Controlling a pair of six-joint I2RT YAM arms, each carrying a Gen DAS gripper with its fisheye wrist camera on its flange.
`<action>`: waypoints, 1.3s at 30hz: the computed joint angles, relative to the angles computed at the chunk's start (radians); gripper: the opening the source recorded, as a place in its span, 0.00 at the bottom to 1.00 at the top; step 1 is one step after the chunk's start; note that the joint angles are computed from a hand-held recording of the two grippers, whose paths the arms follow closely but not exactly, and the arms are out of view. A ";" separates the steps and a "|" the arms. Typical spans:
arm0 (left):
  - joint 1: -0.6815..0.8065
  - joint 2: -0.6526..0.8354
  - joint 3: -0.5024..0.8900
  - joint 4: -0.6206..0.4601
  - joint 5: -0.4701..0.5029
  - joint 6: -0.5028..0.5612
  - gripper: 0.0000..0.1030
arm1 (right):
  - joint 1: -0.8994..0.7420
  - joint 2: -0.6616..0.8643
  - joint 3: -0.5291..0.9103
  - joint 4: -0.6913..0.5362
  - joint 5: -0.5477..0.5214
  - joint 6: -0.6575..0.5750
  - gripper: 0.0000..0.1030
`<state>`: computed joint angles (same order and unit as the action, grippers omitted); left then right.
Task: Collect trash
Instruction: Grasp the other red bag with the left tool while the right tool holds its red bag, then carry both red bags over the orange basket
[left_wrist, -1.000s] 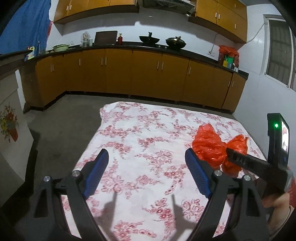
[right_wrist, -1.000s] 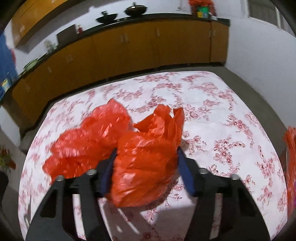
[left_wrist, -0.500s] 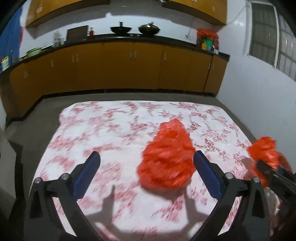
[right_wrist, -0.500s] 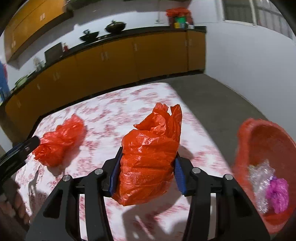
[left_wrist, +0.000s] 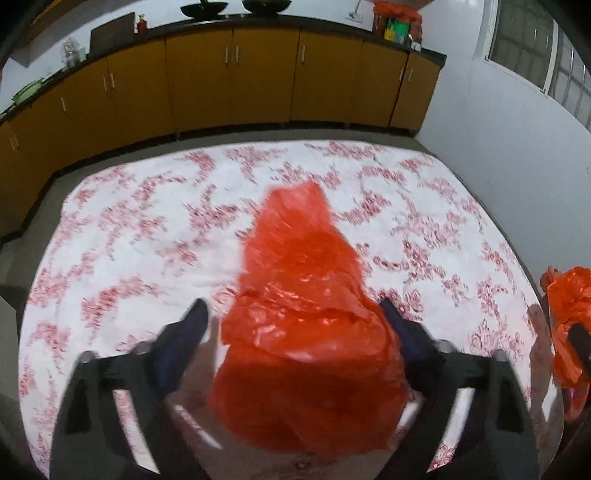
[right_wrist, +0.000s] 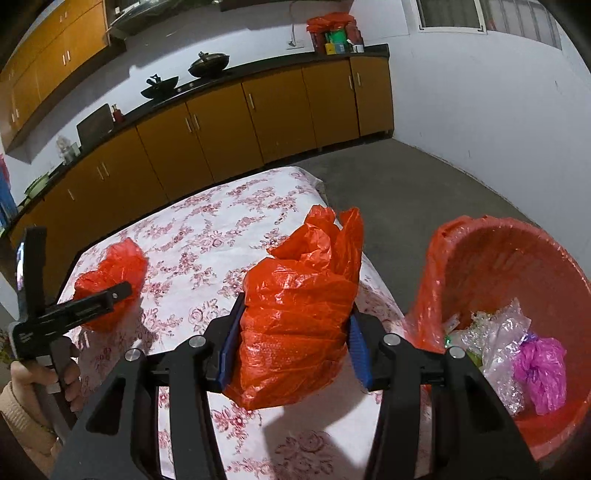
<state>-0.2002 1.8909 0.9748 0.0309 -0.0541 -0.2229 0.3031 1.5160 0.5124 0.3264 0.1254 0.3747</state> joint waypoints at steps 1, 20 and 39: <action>-0.006 0.010 0.009 -0.009 0.002 0.001 0.63 | -0.007 -0.008 -0.007 0.000 -0.005 -0.003 0.48; -0.192 -0.316 -0.155 0.004 -0.193 -0.005 0.46 | -0.073 -0.480 -0.186 -0.149 0.086 -0.126 0.48; -0.647 -0.422 -0.051 -0.109 -0.374 -0.073 0.46 | -0.458 -1.019 -0.269 -0.454 -0.013 -0.350 0.48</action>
